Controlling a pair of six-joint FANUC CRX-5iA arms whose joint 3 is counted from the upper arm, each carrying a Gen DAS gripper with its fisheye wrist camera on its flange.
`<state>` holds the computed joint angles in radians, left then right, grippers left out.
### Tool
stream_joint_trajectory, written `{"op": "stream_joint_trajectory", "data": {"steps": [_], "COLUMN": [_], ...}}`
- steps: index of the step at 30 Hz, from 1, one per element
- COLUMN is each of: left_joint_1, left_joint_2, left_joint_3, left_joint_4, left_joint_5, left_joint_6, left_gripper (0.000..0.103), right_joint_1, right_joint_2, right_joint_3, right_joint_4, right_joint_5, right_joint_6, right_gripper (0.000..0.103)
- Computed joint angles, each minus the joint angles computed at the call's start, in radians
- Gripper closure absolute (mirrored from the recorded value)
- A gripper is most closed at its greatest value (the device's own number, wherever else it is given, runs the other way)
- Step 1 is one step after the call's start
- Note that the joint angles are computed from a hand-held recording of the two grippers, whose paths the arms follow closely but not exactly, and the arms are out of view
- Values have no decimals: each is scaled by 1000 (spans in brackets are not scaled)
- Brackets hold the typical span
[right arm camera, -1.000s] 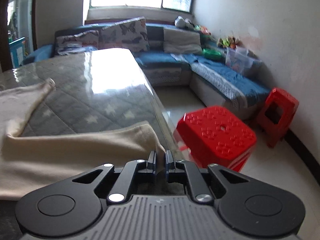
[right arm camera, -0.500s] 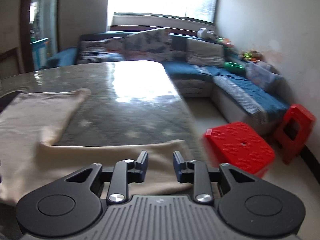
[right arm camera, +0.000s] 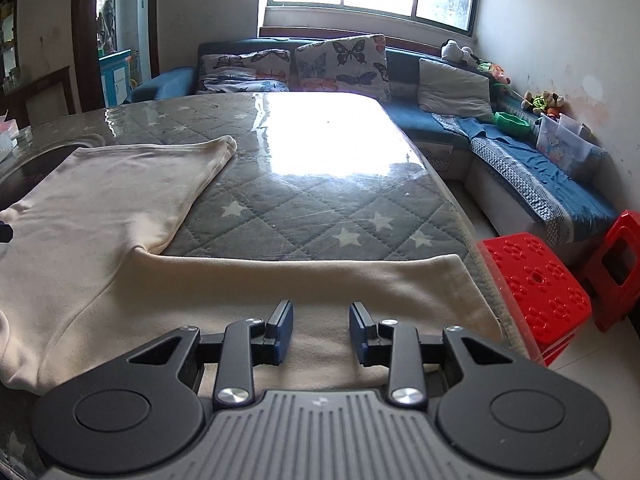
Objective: Fold clothes
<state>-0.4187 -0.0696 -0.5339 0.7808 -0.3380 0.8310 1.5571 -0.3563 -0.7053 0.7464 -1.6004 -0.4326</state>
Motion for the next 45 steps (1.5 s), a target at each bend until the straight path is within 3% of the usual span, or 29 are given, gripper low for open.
{"op": "stream_joint_trajectory", "data": {"steps": [5, 8, 11, 17, 22, 26, 39, 41, 43, 45], "left_joint_1": [-7, 17, 6, -52, -129, -177, -241, -244, -245, -247], "left_joint_2": [-30, -10, -22, -43, -48, -35, -6, -4, -4, -3], "left_joint_3": [-38, 7, 9, -5, -28, -21, 5, 6, 8, 9], "left_joint_4": [83, -36, -60, 12, 144, 178, 144, 139, 132, 130], "left_joint_5": [30, -11, -12, -38, -58, -79, -103, -104, -107, -111], "left_joint_6": [-65, 51, 49, -65, -217, -280, -294, -292, -286, -289], "left_gripper": [65, 66, 65, 65, 64, 63, 62, 62, 62, 62], "right_joint_1": [-2, -2, 6, 49, 100, 146, 164, 165, 163, 169], "right_joint_2": [-4, -8, -11, -31, -55, -93, -126, -125, -123, -131], "right_joint_3": [1, -3, -3, -11, -20, -36, -86, -91, -95, -101], "right_joint_4": [-4, -2, -3, -8, -66, -119, -131, -127, -121, -112], "right_joint_5": [-5, -4, -19, -98, -217, -301, -295, -292, -289, -290], "right_joint_6": [4, -7, -14, -82, -206, -320, -453, -453, -442, -450], "right_gripper": [67, 65, 65, 65, 65, 65, 69, 74, 90, 94]}}
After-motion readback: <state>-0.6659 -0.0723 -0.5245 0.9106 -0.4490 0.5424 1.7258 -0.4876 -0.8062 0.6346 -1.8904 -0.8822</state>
